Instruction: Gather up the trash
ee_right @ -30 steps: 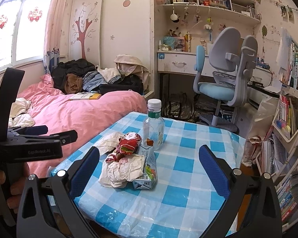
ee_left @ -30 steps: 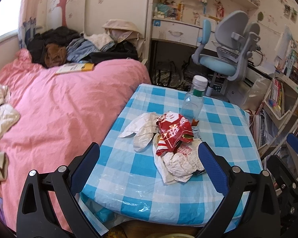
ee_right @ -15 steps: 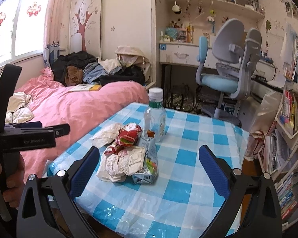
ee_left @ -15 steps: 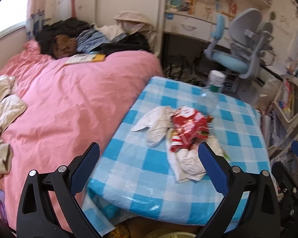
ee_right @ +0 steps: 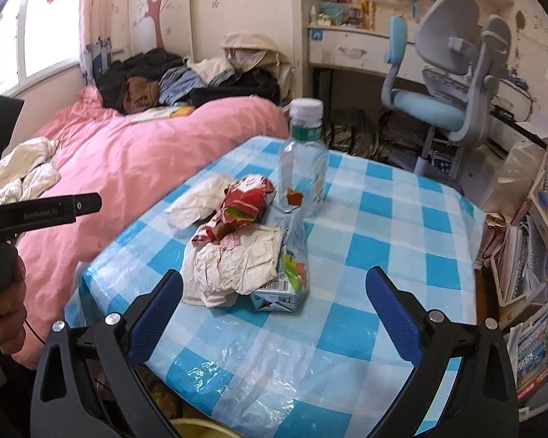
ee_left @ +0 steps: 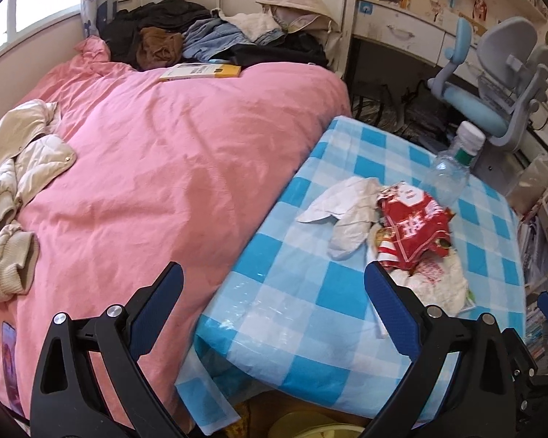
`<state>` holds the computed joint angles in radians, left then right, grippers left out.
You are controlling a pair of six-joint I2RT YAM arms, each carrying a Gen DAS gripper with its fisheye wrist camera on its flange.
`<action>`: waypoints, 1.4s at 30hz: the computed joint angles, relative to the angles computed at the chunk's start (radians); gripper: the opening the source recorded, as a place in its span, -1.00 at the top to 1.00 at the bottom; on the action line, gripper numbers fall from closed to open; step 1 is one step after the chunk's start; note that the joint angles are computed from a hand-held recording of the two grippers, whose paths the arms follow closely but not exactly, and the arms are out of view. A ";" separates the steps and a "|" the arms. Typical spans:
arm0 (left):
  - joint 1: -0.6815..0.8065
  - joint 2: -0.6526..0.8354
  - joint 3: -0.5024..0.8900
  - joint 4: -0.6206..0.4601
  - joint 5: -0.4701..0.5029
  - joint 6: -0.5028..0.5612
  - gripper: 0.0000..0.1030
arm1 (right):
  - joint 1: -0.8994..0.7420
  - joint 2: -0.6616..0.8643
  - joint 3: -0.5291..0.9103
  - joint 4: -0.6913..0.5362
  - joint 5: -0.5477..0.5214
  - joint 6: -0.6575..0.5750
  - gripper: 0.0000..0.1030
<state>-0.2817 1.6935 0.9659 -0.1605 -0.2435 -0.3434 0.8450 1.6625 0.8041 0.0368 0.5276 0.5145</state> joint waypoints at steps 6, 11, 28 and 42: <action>0.031 0.149 0.148 -0.096 0.061 0.095 -0.86 | -0.060 0.078 0.061 -0.001 -0.113 -0.036 -0.73; 0.085 0.192 0.213 -0.106 0.079 0.156 -0.86 | -0.124 0.160 0.118 0.010 -0.232 -0.062 -0.52; -0.008 0.555 0.607 -0.103 0.019 0.228 -0.85 | -0.138 0.317 0.259 0.005 -0.304 -0.189 0.33; 0.037 0.552 0.609 -0.114 0.197 0.192 0.97 | -0.178 0.224 0.173 0.103 -0.420 -0.177 0.67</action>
<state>-0.2445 2.2453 1.5748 -0.2749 -0.0464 -0.1512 0.6669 1.8865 0.9766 0.1396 0.1079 0.3378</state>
